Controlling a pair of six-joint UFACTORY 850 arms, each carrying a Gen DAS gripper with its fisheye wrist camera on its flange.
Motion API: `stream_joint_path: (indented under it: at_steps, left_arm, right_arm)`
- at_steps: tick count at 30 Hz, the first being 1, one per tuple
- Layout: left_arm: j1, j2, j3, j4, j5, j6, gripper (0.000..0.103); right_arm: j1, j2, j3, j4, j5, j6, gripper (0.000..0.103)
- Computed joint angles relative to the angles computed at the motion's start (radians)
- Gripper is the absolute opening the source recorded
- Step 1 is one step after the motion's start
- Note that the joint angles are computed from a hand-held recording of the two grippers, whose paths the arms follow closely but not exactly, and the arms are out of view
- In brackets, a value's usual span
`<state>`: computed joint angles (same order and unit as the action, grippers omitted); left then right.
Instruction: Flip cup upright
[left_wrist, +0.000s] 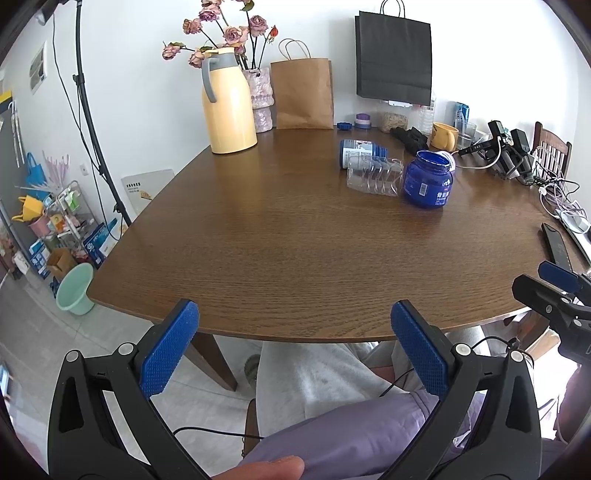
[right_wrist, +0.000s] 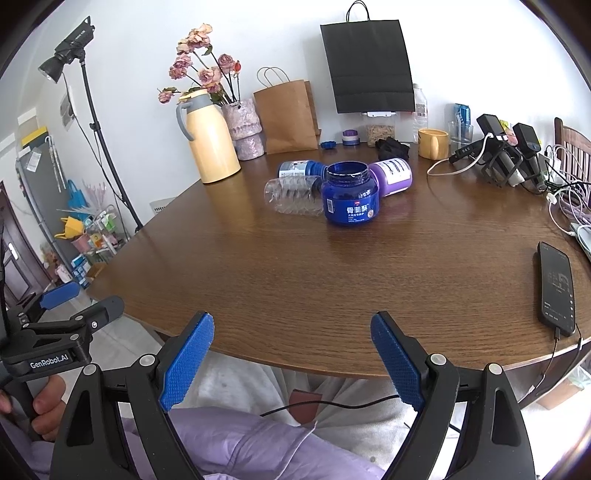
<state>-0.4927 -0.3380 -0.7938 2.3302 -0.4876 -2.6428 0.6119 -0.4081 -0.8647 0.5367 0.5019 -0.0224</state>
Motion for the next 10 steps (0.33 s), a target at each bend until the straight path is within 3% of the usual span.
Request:
stream_joint_path:
  at_steps: [10]
  left_arm:
    - [0.009, -0.001, 0.008, 0.054, 0.004, -0.049, 0.103]
  right_arm:
    - [0.0, -0.01, -0.004, -0.004, -0.004, 0.004, 0.09]
